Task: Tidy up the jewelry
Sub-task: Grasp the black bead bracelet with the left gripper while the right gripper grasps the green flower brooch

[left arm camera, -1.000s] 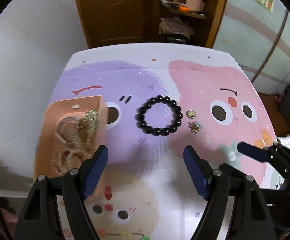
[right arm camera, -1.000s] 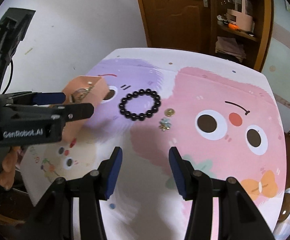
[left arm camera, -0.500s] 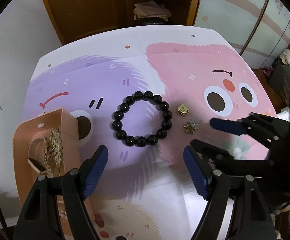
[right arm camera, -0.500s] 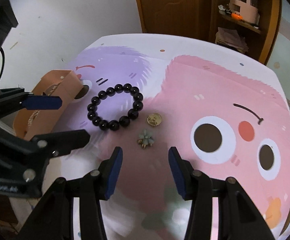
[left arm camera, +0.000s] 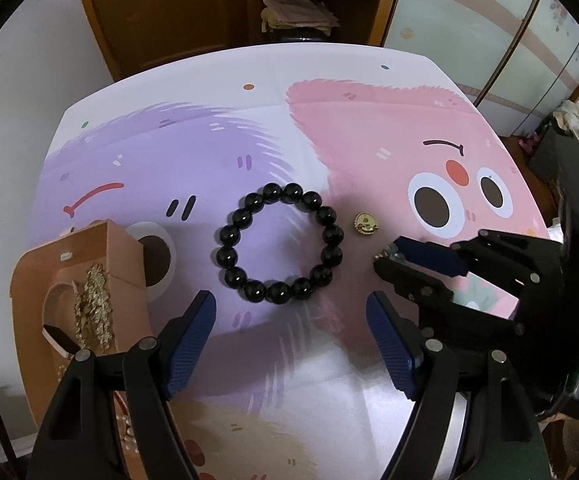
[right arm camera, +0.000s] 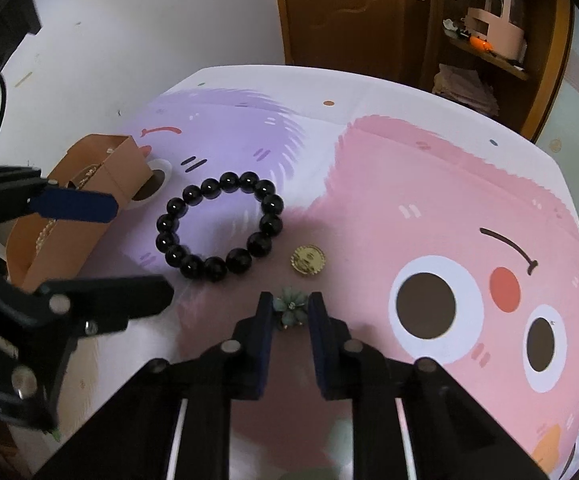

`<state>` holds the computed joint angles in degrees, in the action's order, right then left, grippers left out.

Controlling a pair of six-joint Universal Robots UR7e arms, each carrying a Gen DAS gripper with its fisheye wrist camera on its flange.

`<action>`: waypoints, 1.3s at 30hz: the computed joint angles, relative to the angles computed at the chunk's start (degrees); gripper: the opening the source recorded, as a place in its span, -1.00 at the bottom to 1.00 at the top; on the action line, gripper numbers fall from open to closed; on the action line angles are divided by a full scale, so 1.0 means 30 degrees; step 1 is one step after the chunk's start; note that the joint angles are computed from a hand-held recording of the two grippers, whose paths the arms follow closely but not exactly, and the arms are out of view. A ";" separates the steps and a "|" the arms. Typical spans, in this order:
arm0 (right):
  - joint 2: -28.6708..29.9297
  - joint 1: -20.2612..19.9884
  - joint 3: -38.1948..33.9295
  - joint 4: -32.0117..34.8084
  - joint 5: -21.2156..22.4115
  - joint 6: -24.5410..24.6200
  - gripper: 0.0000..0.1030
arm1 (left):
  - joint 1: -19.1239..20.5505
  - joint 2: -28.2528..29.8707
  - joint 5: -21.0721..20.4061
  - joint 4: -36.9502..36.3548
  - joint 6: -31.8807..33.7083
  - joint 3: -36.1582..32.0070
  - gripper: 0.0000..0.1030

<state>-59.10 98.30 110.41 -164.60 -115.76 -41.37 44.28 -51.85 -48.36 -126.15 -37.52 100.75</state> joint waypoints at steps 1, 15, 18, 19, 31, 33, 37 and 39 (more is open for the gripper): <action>-0.0023 0.0002 0.0029 -0.0153 -0.0096 -0.0049 -0.67 | 0.0022 0.0079 -0.0088 -0.0082 0.0091 -0.0067 0.47; -0.1689 -0.0688 0.0483 0.0287 0.0225 0.1468 -0.67 | 0.1214 0.2474 -0.1735 0.2792 0.1010 -0.3405 -0.16; -0.1789 -0.0793 0.0510 0.0541 0.0342 0.1673 -0.67 | 0.1233 0.2903 -0.1596 0.4262 0.1159 -0.4309 -0.22; -0.1833 -0.0827 0.0578 0.0532 0.0395 0.1706 -0.67 | 0.1193 0.3049 -0.1428 0.4705 0.1189 -0.4541 -0.29; -0.2277 -0.1293 0.0756 0.1178 0.1287 0.2519 -0.67 | 0.1829 0.2073 -0.4217 0.3839 -0.0792 -0.4603 -0.76; -0.2396 -0.1339 0.0811 0.1286 0.1365 0.2580 -0.67 | 0.1566 0.1442 -0.4157 0.2969 -0.0972 -0.3875 -0.76; -0.2654 -0.1307 0.0884 0.1478 0.1473 0.2649 -0.67 | 0.1079 0.0507 -0.3882 0.1920 -0.1143 -0.3254 -0.76; -0.2773 -0.1201 0.0922 0.1556 0.1555 0.2706 -0.67 | 0.0802 0.0014 -0.3801 0.1489 -0.1377 -0.2857 -0.76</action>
